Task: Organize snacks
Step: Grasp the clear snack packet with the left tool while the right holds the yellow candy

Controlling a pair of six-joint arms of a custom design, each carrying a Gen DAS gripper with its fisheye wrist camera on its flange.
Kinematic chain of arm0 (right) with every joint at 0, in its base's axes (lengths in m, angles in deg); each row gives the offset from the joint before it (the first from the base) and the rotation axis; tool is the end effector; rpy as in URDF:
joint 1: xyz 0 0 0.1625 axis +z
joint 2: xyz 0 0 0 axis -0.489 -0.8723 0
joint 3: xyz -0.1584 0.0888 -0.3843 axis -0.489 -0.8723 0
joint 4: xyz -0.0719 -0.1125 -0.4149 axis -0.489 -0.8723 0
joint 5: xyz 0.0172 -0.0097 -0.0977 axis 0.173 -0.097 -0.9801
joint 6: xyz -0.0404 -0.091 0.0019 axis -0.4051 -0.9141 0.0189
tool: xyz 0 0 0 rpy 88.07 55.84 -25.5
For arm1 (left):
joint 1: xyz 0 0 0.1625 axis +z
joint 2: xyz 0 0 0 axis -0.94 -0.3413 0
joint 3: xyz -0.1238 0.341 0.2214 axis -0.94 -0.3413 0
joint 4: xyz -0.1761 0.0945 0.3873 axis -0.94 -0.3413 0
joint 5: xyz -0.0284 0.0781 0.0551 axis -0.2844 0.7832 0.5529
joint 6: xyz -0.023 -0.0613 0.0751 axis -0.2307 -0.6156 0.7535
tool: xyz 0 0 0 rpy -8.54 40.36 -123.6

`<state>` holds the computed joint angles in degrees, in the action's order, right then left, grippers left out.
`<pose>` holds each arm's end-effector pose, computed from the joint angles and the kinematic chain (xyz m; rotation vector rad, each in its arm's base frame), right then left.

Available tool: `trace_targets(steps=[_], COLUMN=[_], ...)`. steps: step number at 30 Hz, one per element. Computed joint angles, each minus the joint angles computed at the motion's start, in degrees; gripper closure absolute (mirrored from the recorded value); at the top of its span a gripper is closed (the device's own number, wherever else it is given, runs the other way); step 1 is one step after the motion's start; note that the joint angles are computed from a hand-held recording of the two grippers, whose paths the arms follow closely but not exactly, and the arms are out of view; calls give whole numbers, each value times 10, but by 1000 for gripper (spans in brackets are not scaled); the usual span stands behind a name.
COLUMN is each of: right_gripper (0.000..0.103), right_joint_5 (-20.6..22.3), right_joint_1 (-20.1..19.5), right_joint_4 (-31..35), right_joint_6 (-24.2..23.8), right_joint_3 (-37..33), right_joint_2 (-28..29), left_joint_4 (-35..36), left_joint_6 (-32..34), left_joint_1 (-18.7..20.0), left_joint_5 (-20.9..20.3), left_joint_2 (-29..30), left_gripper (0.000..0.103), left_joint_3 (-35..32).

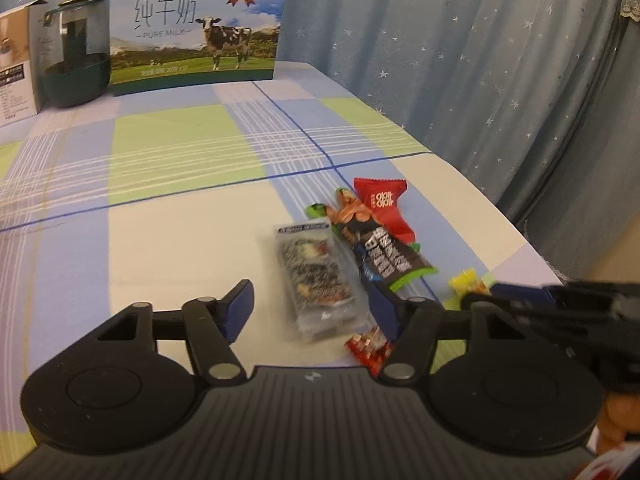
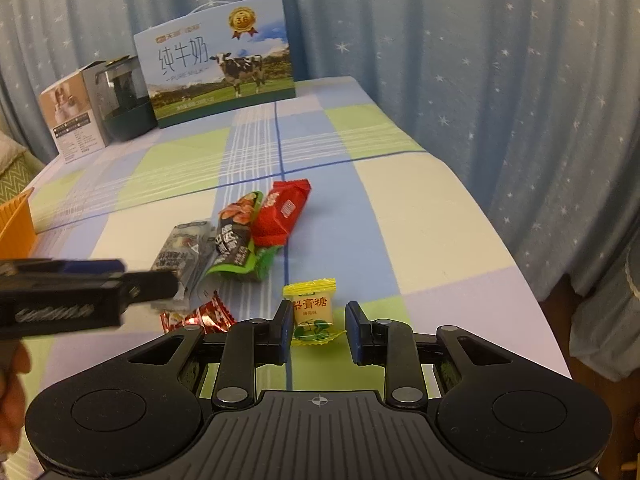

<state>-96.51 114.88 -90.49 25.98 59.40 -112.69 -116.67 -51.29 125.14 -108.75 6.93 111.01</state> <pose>0.0541 -0.7674 0.2316 0.7088 -2.4545 0.8072 -0.2786 -0.7574 0.0202 0.3538 2.3764 -0.9879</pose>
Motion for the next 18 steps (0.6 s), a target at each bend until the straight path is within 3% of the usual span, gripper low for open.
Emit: trace_targets(steps=[3,7,18], right_gripper=[75,75,75], right_joint_5=[-4,-3,17], right_joint_1=[-1,-2,-4], right_joint_4=[2,11,28], right_joint_6=[3,3,-58], right_joint_3=[7,16,74], right_joint_2=[-5,-11,-49], left_joint_4=[17,20,15], left_joint_6=[7,18,-45], left_joint_1=[5,1,-43], left_joint_5=[-2,8,54], left_joint_2=[18,12,-104], left_gripper=[63,70,68], left_joint_3=[-31,-21,187])
